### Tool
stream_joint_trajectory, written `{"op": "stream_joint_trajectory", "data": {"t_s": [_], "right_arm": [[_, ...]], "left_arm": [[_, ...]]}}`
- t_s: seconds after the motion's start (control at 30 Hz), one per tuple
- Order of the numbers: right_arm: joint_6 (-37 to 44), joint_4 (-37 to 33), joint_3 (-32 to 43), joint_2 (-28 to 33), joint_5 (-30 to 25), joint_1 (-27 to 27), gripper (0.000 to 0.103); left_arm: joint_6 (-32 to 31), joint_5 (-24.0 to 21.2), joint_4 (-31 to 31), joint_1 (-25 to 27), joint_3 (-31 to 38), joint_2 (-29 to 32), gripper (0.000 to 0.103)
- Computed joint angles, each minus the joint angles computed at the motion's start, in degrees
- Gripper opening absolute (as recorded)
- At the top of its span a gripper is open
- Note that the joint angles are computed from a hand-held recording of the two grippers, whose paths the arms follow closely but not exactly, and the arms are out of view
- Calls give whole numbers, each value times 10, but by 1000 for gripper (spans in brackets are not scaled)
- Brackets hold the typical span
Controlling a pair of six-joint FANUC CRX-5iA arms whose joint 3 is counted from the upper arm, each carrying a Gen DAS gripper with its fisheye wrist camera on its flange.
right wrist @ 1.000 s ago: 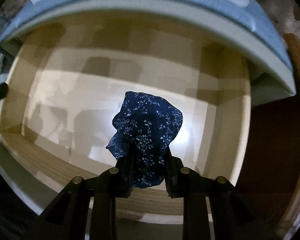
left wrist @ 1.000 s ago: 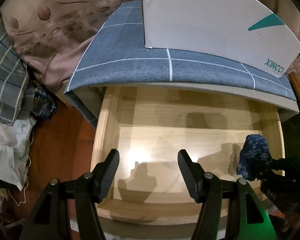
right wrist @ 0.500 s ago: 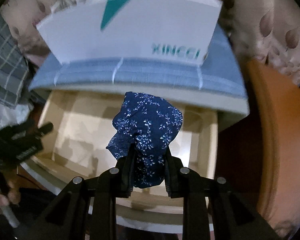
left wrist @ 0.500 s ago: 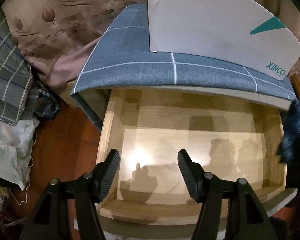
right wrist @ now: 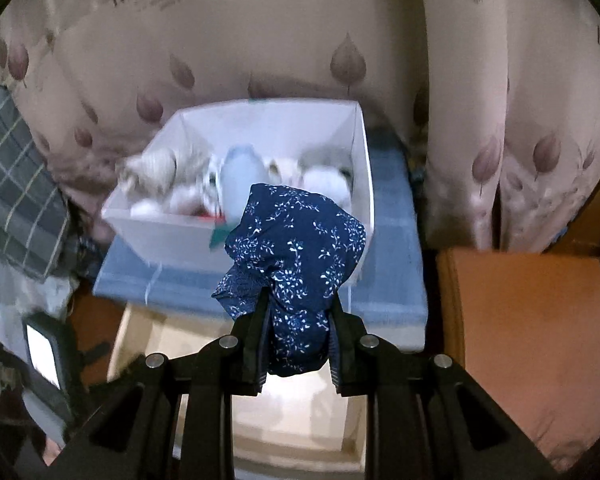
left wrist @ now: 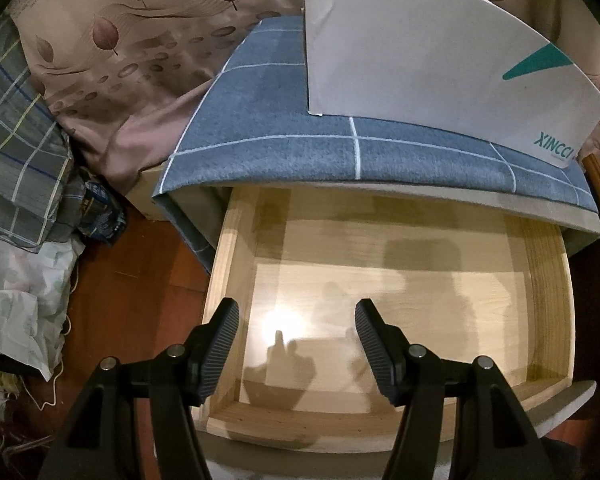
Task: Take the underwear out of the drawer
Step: 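Lower the dark blue cloth into the shoebox and open the right tool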
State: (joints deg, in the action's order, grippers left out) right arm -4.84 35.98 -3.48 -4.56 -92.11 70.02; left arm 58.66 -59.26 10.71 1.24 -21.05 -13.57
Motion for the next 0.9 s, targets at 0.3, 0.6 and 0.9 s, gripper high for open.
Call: {"op": "stream_joint_trajectory", "data": {"t_s": [0.3,0.6,0.9], "right_arm": [[78,27,56,42,29,-87,21],[125,2,91,88,47,-165,22],[145,-45,99,118,74,-209,26]], "left_arm": [[-4,10,0,0,-4,-6,62],[-11,18,3,2,-7,-10,62],[-11,25,1,-2,-8,-7,62]]}}
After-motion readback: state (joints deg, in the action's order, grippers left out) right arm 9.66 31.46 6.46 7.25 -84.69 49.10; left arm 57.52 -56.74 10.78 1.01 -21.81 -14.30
